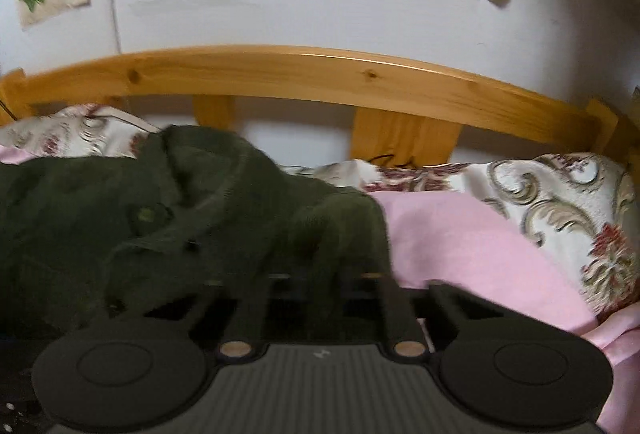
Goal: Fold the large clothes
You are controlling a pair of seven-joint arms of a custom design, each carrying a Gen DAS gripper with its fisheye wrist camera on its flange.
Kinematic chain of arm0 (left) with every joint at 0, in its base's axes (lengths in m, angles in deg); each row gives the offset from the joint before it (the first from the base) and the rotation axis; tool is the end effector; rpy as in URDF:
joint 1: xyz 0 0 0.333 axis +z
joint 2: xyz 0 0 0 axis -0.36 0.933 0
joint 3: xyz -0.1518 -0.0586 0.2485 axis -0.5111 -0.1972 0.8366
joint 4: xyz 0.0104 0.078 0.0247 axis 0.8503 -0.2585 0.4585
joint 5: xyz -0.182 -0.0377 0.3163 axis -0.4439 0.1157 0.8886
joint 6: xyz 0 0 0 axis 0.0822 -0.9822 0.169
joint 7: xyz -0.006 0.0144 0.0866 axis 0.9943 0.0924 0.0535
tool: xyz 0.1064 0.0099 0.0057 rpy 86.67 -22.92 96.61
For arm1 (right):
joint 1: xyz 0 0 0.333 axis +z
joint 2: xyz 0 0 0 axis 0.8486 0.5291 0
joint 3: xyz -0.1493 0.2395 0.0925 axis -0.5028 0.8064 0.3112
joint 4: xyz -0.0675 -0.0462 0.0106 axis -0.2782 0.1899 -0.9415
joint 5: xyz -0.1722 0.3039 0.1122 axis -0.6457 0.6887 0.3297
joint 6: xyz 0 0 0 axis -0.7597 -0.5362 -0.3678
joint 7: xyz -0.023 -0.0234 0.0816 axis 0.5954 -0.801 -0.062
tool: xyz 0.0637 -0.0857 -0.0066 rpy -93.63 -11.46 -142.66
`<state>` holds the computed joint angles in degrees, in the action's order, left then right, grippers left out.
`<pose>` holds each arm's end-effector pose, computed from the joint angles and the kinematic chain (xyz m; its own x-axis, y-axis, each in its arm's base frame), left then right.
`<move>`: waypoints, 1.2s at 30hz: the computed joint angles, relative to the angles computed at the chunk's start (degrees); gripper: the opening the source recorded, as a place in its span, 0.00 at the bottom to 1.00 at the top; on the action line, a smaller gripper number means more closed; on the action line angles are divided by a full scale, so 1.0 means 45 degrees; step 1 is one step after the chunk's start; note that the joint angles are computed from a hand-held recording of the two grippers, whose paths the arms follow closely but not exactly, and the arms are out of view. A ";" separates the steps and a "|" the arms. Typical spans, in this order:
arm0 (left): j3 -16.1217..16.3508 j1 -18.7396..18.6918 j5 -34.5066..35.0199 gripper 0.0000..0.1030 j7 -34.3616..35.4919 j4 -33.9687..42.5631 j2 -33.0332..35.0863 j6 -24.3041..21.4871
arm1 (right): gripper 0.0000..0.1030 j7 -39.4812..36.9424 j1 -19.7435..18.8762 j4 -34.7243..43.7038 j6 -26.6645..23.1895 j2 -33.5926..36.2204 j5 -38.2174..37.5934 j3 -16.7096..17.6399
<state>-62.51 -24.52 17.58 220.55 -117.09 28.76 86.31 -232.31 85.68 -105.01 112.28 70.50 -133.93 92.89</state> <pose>0.4947 -0.0555 0.3882 -0.6738 -0.7389 0.0104 -0.6052 0.5437 -0.5814 0.4513 0.3245 0.4957 -0.2896 -0.9549 0.0655 -0.4833 0.0868 -0.8711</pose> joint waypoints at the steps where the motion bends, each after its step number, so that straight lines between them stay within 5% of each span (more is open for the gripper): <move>1: -0.0020 -0.0023 0.0004 0.65 -0.0015 -0.0040 -0.0044 -0.0032 | 0.07 0.0324 -0.0052 -0.0287 0.0219 -0.0250 -0.0184 -0.0053; 2: 0.0028 -0.0047 -0.0223 0.47 0.0193 -0.0061 -0.0151 -0.0352 | 0.06 0.0558 -0.0105 -0.0508 0.0282 -0.0471 -0.0262 -0.0056; 5: -0.0118 -0.0334 -0.0573 0.20 0.0729 -0.0649 -0.0750 0.0258 | 0.06 0.1112 -0.0336 -0.0850 0.0266 -0.0920 -0.0494 0.0001; 7: -0.0035 -0.0714 -0.1409 0.13 0.1736 -0.1017 -0.1229 0.0939 | 0.05 0.1724 -0.0554 -0.0956 0.0282 -0.1091 -0.0657 0.0018; 11: 0.0230 -0.1014 -0.2227 0.12 0.2008 -0.0716 -0.1597 0.1497 | 0.05 0.2512 -0.0915 -0.0898 0.0164 -0.1063 -0.1157 0.0022; 15: -0.0157 -0.0383 0.0957 0.12 -0.0782 -0.0137 -0.0522 0.2276 | 0.08 0.3383 -0.1391 -0.1001 0.1170 -0.0846 -0.2680 -0.0318; 17: -0.0189 0.0012 0.2892 0.13 -0.2697 0.0389 0.0050 0.1425 | 0.38 0.4130 -0.1573 -0.1214 0.1604 -0.0958 -0.3295 -0.0447; 19: -0.0036 0.0081 0.2647 0.17 -0.2880 0.0697 0.0262 0.0775 | 0.65 0.5011 -0.1886 -0.1699 0.3140 -0.1346 -0.3922 -0.0756; 22: 0.0046 0.0187 0.2186 0.23 -0.2690 0.0829 0.0308 0.0429 | 0.88 0.5392 -0.2362 -0.2133 0.5126 -0.1608 -0.4967 -0.1019; 29: 0.0107 0.0490 0.2003 0.19 -0.2356 0.0985 0.0282 -0.0007 | 0.92 0.6038 -0.2856 -0.1732 0.6360 -0.0748 -0.5393 -0.1273; 32: 0.0013 0.0353 0.1964 0.19 -0.1921 0.0579 -0.0004 0.0566 | 0.92 0.4058 -0.2766 -0.1131 0.6192 -0.0489 -0.4247 -0.1189; 36: 0.0007 0.0108 0.1808 0.18 -0.1391 0.0237 -0.0156 0.1283 | 0.93 -0.3358 -0.2143 0.0543 0.4168 0.0523 0.0609 -0.0842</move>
<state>-62.48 -24.04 25.72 214.29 -116.02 28.06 92.08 -247.42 76.03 -102.57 131.03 72.85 -131.19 89.10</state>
